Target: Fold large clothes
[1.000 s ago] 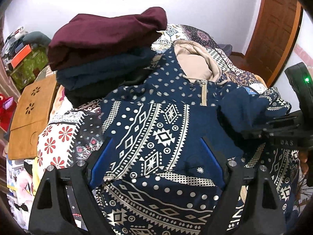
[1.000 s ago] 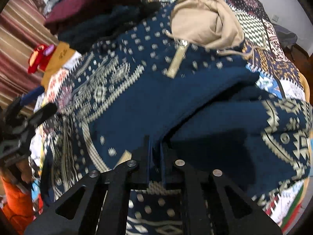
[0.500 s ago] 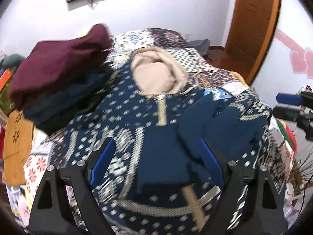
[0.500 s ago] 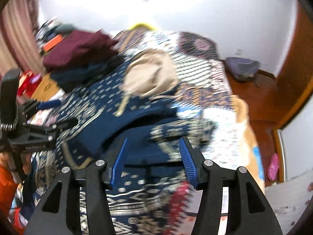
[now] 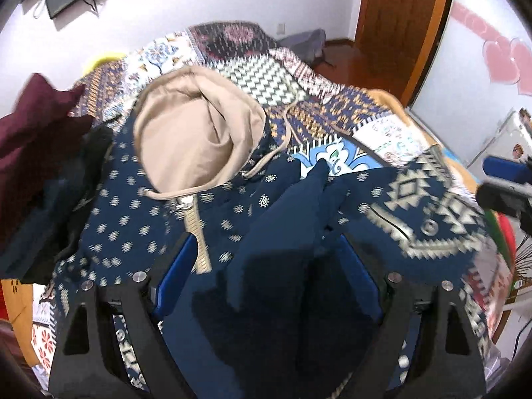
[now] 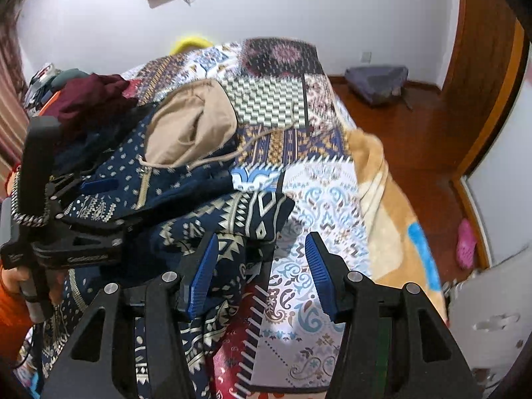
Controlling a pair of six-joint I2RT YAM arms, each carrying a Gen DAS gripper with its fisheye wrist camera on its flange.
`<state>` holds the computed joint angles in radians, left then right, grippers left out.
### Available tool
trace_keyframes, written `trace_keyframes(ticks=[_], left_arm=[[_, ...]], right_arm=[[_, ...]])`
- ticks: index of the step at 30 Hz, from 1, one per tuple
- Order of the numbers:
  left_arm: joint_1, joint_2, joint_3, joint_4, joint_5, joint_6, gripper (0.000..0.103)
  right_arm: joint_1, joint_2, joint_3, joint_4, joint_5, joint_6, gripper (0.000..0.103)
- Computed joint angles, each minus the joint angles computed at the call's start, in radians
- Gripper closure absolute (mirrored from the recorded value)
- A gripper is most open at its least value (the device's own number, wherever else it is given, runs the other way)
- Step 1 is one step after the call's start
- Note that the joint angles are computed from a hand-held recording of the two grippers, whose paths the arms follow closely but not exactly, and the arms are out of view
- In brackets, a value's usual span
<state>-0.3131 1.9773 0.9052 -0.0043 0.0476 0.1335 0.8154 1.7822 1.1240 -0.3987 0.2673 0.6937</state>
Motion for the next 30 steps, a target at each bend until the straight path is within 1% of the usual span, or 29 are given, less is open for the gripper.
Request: trace_keyframes(ticks=[1,4,7,8,9,11,13,15,18,20,24,25,26,27,30], left_arm=[[-0.004,0.033,0.032,-0.018,0.009,0.002,0.018],[-0.017,0.15,0.134,-0.069,0.023,0.004,0.026],[-0.019,0.232,0.205,-0.102,0.037,-0.009,0.04],[-0.018,0.248,0.217,-0.103,0.038,-0.015,0.047],[-0.013,0.26,0.227,-0.098,0.043,-0.027,0.052],[-0.002,0.264,0.235,-0.093,0.049,-0.046,0.079],[0.017,0.242,0.229,-0.093,0.069,-0.055,0.091],[0.047,0.183,0.184,-0.067,0.102,-0.068,0.097],[0.094,0.034,0.074,-0.002,0.121,-0.078,0.099],[0.142,-0.104,-0.015,0.039,0.142,-0.082,0.099],[0.262,-0.356,-0.152,0.073,0.184,-0.073,0.099],[0.287,-0.394,-0.169,0.071,0.199,-0.071,0.099],[0.326,-0.438,-0.194,0.062,0.234,-0.066,0.099],[0.358,-0.467,-0.216,0.057,0.262,-0.065,0.099],[0.423,-0.51,-0.291,0.049,0.3,-0.025,0.099]], right_arm=[[-0.007,0.015,-0.004,0.014,-0.018,0.005,0.053],[-0.023,0.037,-0.037,0.059,-0.067,0.019,0.053],[-0.027,0.053,-0.068,0.086,-0.101,0.038,0.053],[-0.026,0.058,-0.081,0.1,-0.107,0.041,0.053],[-0.024,0.056,-0.096,0.116,-0.109,0.046,0.052],[-0.018,0.044,-0.131,0.153,-0.099,0.056,0.051],[-0.017,0.039,-0.142,0.166,-0.096,0.054,0.051],[-0.014,0.036,-0.147,0.167,-0.09,0.054,0.051],[-0.004,0.038,-0.145,0.161,-0.071,0.048,0.051],[-0.001,0.04,-0.141,0.155,-0.064,0.047,0.051],[-0.005,0.042,-0.138,0.155,-0.072,0.05,0.051],[-0.004,0.04,-0.14,0.159,-0.073,0.05,0.05],[-0.005,0.041,-0.139,0.162,-0.08,0.048,0.047],[-0.004,0.042,-0.139,0.166,-0.085,0.045,0.047],[-0.002,0.053,-0.114,0.137,-0.091,0.034,0.047]])
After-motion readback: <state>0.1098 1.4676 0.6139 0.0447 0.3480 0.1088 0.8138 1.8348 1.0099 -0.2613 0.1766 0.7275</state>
